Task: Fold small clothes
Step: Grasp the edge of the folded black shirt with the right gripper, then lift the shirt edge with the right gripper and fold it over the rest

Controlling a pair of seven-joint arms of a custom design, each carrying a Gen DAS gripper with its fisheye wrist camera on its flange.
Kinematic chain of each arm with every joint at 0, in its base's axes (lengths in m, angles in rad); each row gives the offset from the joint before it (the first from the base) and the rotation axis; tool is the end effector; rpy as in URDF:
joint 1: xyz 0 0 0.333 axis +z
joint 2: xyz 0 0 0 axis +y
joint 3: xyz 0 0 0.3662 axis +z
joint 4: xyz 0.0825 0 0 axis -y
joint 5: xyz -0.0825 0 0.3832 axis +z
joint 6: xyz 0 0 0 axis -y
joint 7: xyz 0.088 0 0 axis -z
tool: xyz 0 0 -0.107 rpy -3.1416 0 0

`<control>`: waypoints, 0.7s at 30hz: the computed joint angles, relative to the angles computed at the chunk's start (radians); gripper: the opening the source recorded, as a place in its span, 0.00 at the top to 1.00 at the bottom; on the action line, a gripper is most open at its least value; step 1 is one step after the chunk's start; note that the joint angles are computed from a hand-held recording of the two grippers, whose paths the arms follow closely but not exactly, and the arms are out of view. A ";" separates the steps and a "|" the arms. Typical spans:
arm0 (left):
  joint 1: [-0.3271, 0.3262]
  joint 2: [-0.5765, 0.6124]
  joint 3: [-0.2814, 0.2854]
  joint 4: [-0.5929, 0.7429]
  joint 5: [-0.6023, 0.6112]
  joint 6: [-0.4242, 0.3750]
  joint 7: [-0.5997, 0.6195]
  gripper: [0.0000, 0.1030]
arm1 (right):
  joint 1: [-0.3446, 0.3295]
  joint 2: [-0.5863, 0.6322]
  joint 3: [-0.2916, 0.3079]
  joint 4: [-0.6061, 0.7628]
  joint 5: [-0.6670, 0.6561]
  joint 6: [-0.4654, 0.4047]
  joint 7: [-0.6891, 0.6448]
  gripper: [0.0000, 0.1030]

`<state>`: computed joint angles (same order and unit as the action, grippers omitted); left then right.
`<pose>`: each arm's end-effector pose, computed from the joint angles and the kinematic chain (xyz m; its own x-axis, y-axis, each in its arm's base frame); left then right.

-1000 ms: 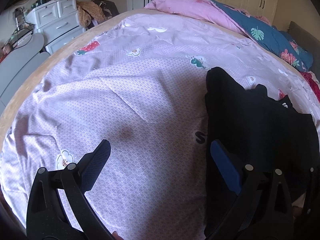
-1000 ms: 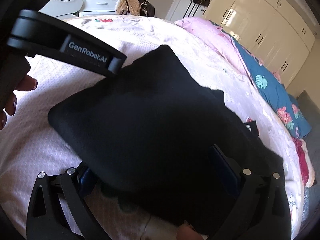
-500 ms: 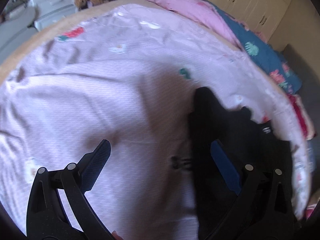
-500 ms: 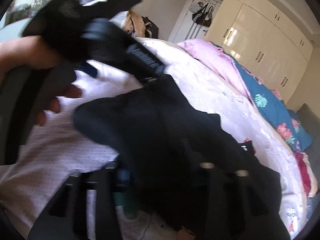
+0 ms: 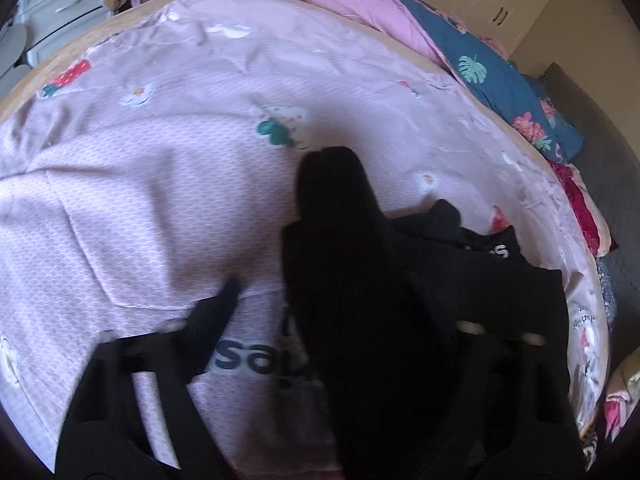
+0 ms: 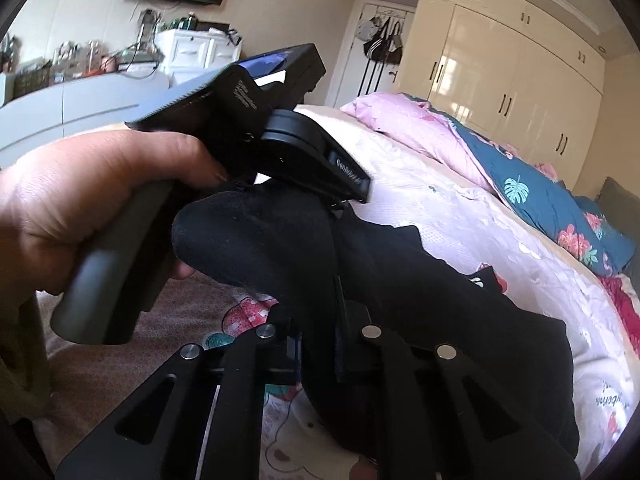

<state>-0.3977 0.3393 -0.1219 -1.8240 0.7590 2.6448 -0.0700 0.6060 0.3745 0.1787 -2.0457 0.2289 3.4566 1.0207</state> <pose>0.5919 -0.3487 0.4475 0.4112 -0.8512 0.3262 -0.6736 -0.5248 -0.5204 0.4955 0.4369 0.4313 0.7495 -0.6121 0.2522 -0.1701 -0.5462 -0.8202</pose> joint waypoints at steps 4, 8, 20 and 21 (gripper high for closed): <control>-0.015 0.007 0.003 0.026 0.015 0.008 -0.008 0.74 | -0.066 -0.014 0.055 -0.028 -0.030 0.026 0.056 0.92; -0.036 0.007 0.004 0.057 0.045 -0.013 -0.014 0.83 | -0.112 -0.034 0.087 -0.068 -0.069 0.068 0.121 0.92; -0.097 0.053 -0.014 0.234 0.082 -0.120 0.056 0.87 | -0.178 -0.104 0.073 -0.164 -0.153 0.166 0.303 0.93; -0.104 0.063 -0.015 0.256 0.080 -0.133 0.069 0.87 | -0.191 -0.112 0.075 -0.170 -0.168 0.169 0.328 0.93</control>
<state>-0.5019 0.4022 -0.1369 -1.5677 0.8394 2.5120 -0.0013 0.4146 0.2626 0.2534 -2.2159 0.0613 3.6258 1.3491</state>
